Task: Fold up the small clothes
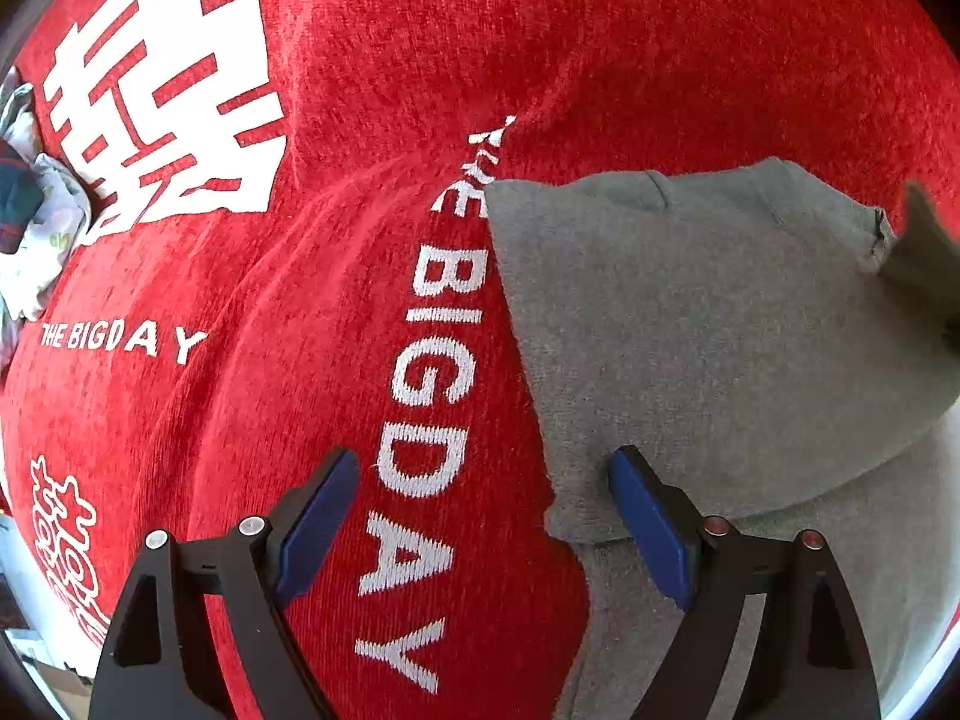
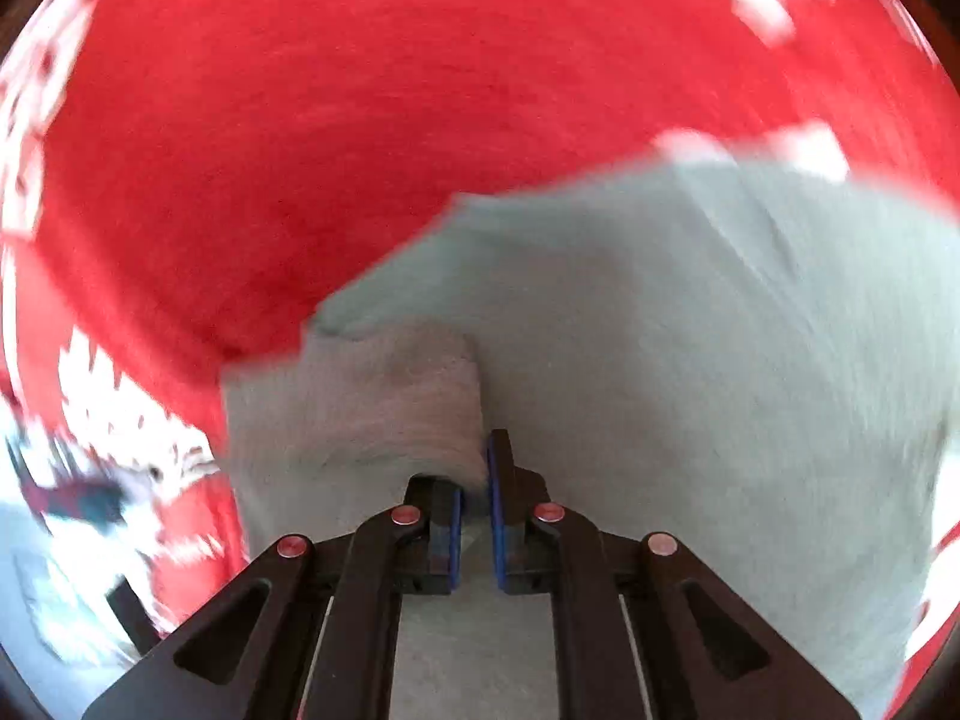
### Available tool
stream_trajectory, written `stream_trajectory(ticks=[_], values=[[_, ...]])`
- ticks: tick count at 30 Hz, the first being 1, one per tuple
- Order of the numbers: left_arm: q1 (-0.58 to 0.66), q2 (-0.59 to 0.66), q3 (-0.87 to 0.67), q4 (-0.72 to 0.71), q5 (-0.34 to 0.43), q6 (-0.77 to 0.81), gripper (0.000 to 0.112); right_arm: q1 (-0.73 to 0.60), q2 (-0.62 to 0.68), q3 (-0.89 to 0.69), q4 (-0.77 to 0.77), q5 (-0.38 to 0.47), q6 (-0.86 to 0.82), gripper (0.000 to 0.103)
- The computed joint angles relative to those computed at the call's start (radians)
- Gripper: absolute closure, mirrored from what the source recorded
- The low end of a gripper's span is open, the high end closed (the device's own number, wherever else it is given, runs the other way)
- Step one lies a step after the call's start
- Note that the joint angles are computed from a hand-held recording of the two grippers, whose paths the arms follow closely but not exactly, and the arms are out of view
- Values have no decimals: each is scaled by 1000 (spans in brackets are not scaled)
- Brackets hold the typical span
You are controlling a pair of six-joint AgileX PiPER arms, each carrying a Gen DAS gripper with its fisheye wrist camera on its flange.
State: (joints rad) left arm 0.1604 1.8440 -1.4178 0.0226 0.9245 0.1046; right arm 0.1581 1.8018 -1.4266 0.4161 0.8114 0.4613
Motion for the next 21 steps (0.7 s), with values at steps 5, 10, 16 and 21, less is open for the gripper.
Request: stream_trajectory(ticks=[5, 10, 16, 21], values=[[28, 91, -156, -63, 101, 34, 26, -105, -72, 165, 173, -55, -70, 46], [29, 258, -396, -110, 235, 17, 30, -164, -69, 158, 200, -40, -68, 49], [34, 298, -471, -188, 273, 92, 96, -179, -94, 142, 148, 37, -17, 96], [36, 286, -434, -166, 240, 154, 96, -172, -122, 209, 85, 47, 5, 96]])
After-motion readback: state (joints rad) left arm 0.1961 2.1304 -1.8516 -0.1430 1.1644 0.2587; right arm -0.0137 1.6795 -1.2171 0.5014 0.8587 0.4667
